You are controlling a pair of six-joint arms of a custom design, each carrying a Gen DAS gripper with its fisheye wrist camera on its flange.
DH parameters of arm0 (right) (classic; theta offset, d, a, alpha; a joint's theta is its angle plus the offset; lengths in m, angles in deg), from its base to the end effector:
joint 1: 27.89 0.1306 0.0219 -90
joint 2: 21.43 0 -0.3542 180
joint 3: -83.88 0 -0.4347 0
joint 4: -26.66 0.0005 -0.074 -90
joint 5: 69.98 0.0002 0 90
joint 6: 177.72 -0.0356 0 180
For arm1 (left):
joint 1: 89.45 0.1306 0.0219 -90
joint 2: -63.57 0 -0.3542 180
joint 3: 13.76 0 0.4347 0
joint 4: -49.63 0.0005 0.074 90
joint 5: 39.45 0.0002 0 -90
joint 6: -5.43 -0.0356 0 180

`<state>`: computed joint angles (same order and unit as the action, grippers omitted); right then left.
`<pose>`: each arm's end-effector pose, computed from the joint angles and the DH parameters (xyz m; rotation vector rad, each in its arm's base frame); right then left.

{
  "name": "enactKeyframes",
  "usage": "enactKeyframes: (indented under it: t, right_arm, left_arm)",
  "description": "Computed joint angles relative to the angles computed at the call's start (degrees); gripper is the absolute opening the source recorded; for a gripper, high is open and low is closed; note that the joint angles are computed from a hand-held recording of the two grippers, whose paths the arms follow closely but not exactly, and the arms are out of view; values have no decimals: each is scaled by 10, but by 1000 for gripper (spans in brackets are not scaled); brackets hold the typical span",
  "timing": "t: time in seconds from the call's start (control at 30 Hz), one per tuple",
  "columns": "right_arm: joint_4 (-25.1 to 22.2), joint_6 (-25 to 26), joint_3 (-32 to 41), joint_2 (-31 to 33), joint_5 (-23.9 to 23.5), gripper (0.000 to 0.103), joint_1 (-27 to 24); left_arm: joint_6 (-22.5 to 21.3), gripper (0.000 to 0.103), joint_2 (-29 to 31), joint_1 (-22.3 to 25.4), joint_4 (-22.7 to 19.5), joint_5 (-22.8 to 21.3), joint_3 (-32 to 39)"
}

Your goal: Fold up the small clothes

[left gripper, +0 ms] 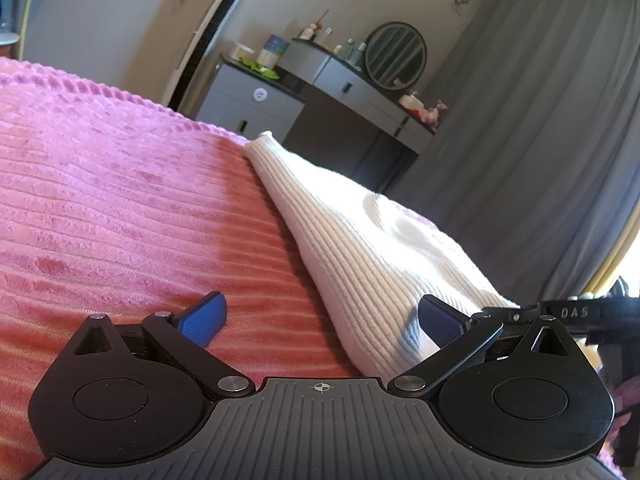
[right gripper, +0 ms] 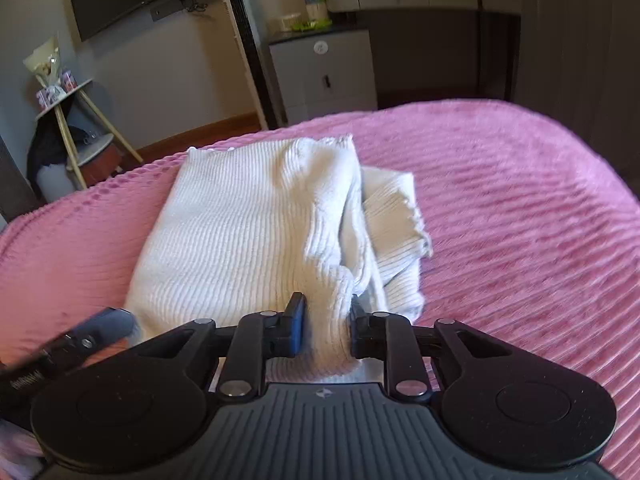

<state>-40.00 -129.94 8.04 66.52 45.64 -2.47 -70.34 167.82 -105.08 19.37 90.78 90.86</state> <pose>0.4530 0.1977 0.5240 0.5292 2.2791 0.0261 0.6017 -0.1927 0.4261 0.4656 2.0721 -1.0450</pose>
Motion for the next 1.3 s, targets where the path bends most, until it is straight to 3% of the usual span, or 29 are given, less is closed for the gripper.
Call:
enactKeyframes:
  t: [0.17, 0.3, 0.37, 0.43, 0.57, 0.63, 0.67, 0.77, 0.87, 0.93, 1.0, 1.1, 1.2, 1.3]
  right_arm:
    - [-5, 22, 2, 1, 48, 16, 12]
    - [-12, 43, 2, -1, 83, 10, 19]
    - [-31, 48, 2, 4, 72, 10, 13]
    - [-52, 33, 3, 12, 66, 11, 9]
    - [-77, 65, 43, 45, 156, 21, 36]
    - [-31, 103, 44, 44, 197, 21, 51]
    - [10, 124, 33, 37, 189, 22, 53]
    - [80, 156, 2, 25, 99, 22, 53]
    - [93, 191, -49, 16, 61, 24, 47]
    - [167, 185, -114, -26, 50, 24, 43]
    - [170, 156, -125, -40, 39, 25, 40]
    - [132, 143, -106, -38, 47, 25, 45]
    - [120, 110, -115, -57, 47, 26, 41]
    - [114, 81, -144, -83, 42, 26, 37]
  left_arm:
    - [21, 103, 0, 3, -7, 7, 4]
    - [44, 103, 3, 7, -17, 36, 11]
    - [57, 103, 5, 9, -14, 54, 12]
    - [47, 103, 9, 7, -24, 54, 16]
    - [5, 103, 0, -4, -6, 26, -2]
    - [-9, 103, -4, -9, 7, 14, -13]
    - [-7, 103, -6, -9, 15, 13, -18]
    - [19, 103, -5, -4, 42, 30, -27]
    - [22, 103, -4, -2, 43, 34, -28]
    - [18, 103, -6, -2, 41, 33, -29]
    - [10, 103, 0, 1, 6, 42, -10]
    - [-25, 103, 8, 0, -99, 20, 42]
    - [-15, 103, 11, -2, -140, 33, 70]
    - [-27, 103, 42, -20, -222, 14, 131]
